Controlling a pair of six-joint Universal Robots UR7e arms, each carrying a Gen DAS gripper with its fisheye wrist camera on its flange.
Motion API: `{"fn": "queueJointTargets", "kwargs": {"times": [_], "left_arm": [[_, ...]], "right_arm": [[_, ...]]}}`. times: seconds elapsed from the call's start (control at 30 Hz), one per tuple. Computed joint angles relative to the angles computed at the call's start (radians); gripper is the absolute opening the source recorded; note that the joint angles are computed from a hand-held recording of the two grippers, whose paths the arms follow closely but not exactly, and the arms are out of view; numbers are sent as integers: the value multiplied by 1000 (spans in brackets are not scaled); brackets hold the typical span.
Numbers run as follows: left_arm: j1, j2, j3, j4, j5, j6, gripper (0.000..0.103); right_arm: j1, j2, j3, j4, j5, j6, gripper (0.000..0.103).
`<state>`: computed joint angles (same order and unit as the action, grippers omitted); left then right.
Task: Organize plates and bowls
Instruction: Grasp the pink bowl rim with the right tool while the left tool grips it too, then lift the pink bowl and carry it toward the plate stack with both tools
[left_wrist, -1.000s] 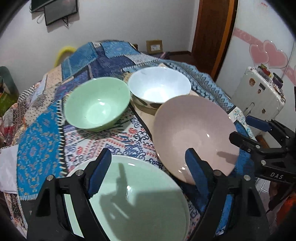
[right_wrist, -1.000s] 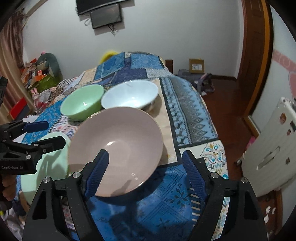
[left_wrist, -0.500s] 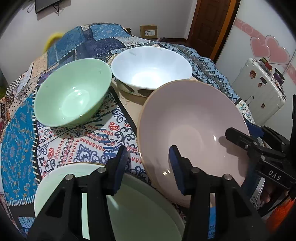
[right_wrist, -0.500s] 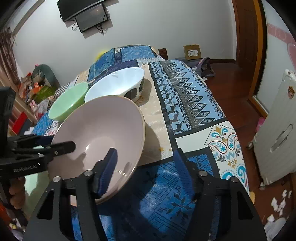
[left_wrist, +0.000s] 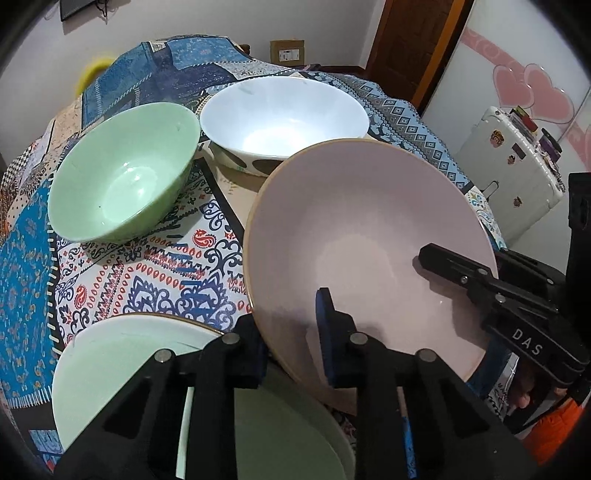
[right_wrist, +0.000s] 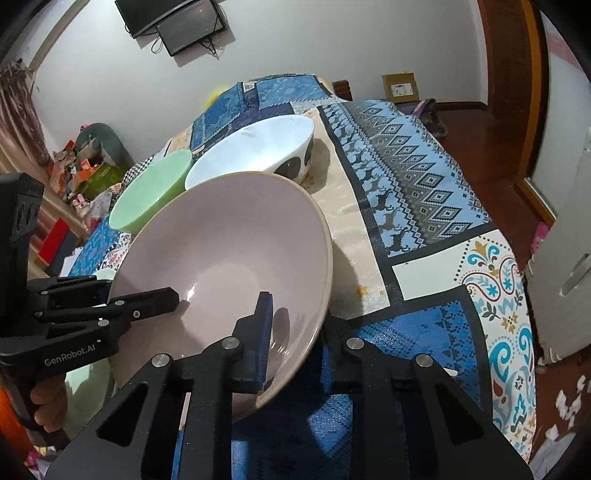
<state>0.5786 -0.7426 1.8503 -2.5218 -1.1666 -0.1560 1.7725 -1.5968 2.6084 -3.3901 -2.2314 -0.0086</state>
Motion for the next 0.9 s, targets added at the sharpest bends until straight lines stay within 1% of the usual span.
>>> {"fn": "queueJointTargets", "kwargs": {"times": [0.2,0.4,0.63,0.9], "left_arm": [[-11,-25,21,-9,-7,-2,23],[-32,-80,52,-14,-12,-17,23],[-49,-160,90,-14,-13,-47,23],[-69,-262,148,-8,20,-68,23]], "right_arm": [[33,-14,-10,31,-35,24,20],[100,-18,-28,67,-87,49,20],[188,20,-61,76,-149,67,20],[256,88,-102,58,-178,81,20]]}}
